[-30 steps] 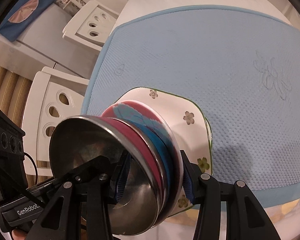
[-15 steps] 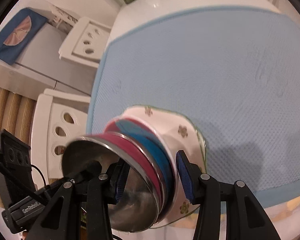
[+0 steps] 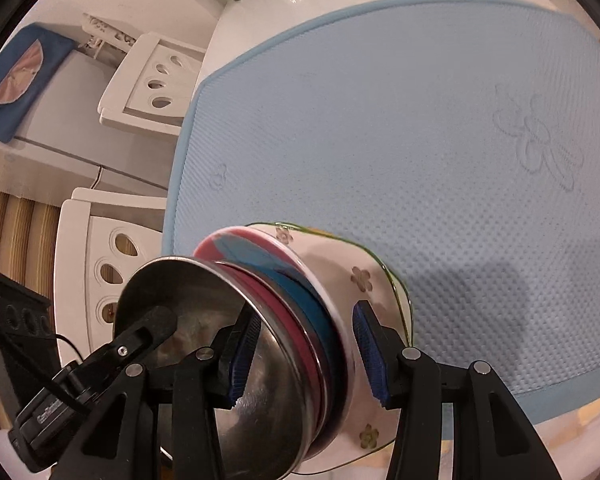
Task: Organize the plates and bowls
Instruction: 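Open the left gripper and withdraw from the bowl stack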
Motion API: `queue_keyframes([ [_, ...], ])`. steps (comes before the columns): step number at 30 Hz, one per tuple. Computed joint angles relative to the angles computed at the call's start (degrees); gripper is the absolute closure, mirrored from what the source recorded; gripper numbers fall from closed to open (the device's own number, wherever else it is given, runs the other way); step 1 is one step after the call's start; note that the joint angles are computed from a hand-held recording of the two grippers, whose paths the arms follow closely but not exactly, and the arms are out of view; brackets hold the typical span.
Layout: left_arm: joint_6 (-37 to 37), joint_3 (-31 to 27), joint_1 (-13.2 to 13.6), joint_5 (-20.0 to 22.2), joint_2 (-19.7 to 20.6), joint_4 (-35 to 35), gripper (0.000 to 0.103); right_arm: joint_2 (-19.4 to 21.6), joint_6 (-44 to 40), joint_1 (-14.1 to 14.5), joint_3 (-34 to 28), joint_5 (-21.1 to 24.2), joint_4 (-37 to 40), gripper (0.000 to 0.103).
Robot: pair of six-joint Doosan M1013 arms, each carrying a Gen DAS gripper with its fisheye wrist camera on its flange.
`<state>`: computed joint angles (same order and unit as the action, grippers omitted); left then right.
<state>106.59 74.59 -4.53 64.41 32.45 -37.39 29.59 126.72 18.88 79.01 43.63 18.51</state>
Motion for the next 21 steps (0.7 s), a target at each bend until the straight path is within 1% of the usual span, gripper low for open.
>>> queue_keyframes([
  [2, 0.0, 0.2, 0.0, 0.0, 0.0, 0.2, 0.05, -0.2, 0.2, 0.0, 0.2, 0.0, -0.1, 0.056],
  [4, 0.4, 0.3, 0.0, 0.1, -0.2, 0.1, 0.05, -0.7, 1.1, 0.2, 0.3, 0.3, -2.0, 0.056],
  [8, 4.3, 1.3, 0.9, 1.0, -1.3, -2.7, 0.05, -3.0, 1.9, 1.1, 1.3, -1.3, -6.3, 0.056],
  [10, 6.0, 1.8, 1.2, 0.9, -2.0, -3.4, 0.05, -4.1, 2.5, 1.8, 2.1, -2.4, -8.7, 0.056],
  [12, 7.7, 2.5, 1.4, 0.5, -2.9, -3.8, 0.05, -5.2, 3.7, 2.8, 2.8, -3.2, -12.1, 0.054],
  [15, 10.4, 4.0, 1.8, -1.2, -4.8, -4.9, 0.05, -6.4, 5.5, 4.4, 3.5, -3.9, -17.6, 0.051],
  [19, 14.3, 6.3, 1.7, -4.8, -7.4, -5.2, 0.05, -7.6, 10.8, 6.8, 4.3, -4.2, -27.4, 0.05],
  [21, 15.1, 7.0, 1.5, -6.5, -8.4, -5.1, 0.05, -8.1, 13.6, 7.7, 4.7, -4.6, -31.0, 0.049],
])
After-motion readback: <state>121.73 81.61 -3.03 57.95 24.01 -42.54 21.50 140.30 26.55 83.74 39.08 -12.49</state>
